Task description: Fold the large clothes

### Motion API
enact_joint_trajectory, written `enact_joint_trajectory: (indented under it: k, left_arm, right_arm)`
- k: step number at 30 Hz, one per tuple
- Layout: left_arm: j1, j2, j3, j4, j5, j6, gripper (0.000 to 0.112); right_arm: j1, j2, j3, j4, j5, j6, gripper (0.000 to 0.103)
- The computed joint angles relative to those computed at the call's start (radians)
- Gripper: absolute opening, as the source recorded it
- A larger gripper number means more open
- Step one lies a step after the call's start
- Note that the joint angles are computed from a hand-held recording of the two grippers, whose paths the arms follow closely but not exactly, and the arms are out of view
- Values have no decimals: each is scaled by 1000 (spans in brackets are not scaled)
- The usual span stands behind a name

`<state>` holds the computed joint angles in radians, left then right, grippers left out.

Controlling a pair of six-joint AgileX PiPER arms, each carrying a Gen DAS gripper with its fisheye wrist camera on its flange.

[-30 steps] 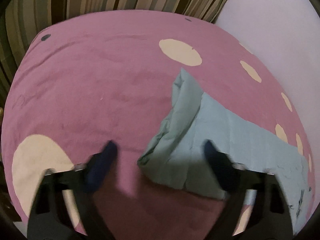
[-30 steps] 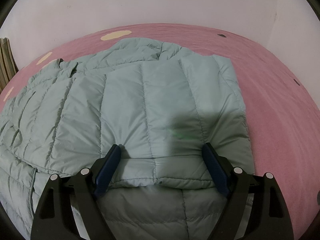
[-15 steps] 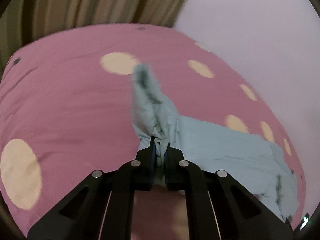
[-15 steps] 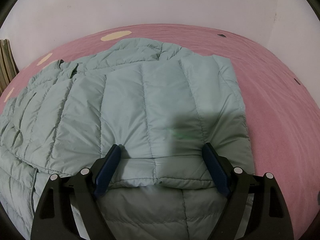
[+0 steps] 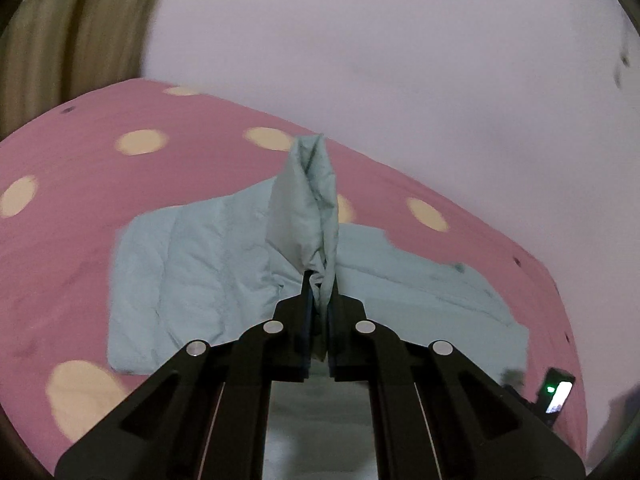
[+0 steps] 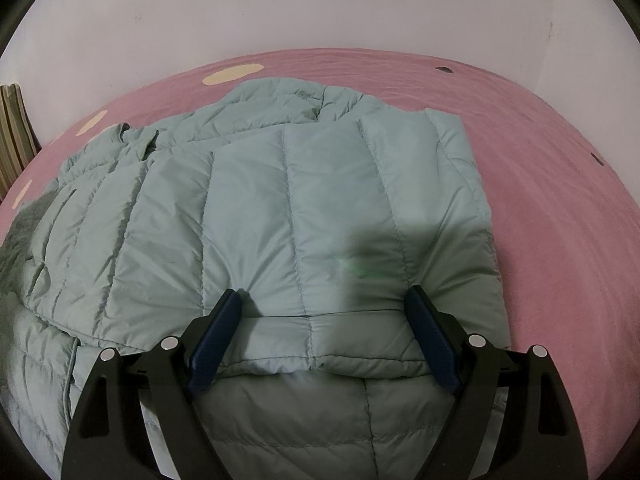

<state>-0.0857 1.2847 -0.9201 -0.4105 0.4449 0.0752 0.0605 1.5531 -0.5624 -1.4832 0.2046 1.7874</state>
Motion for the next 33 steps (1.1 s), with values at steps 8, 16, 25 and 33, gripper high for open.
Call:
enact_joint_trajectory:
  k: [8, 16, 25, 33]
  left_arm:
    - [-343, 235, -144, 351, -71, -410, 5]
    - [-483, 397, -197, 497, -101, -588, 5]
    - [-551, 445, -186, 588, -101, -718, 5]
    - [-567, 474, -197, 601, -94, -735, 6]
  right_arm:
    - [9, -1, 6, -30, 3, 41, 83]
    - [11, 2, 5, -50, -2, 67, 84]
    - [20, 3, 5, -48, 8, 70, 84]
    - [19, 4, 7, -61, 6, 82, 84]
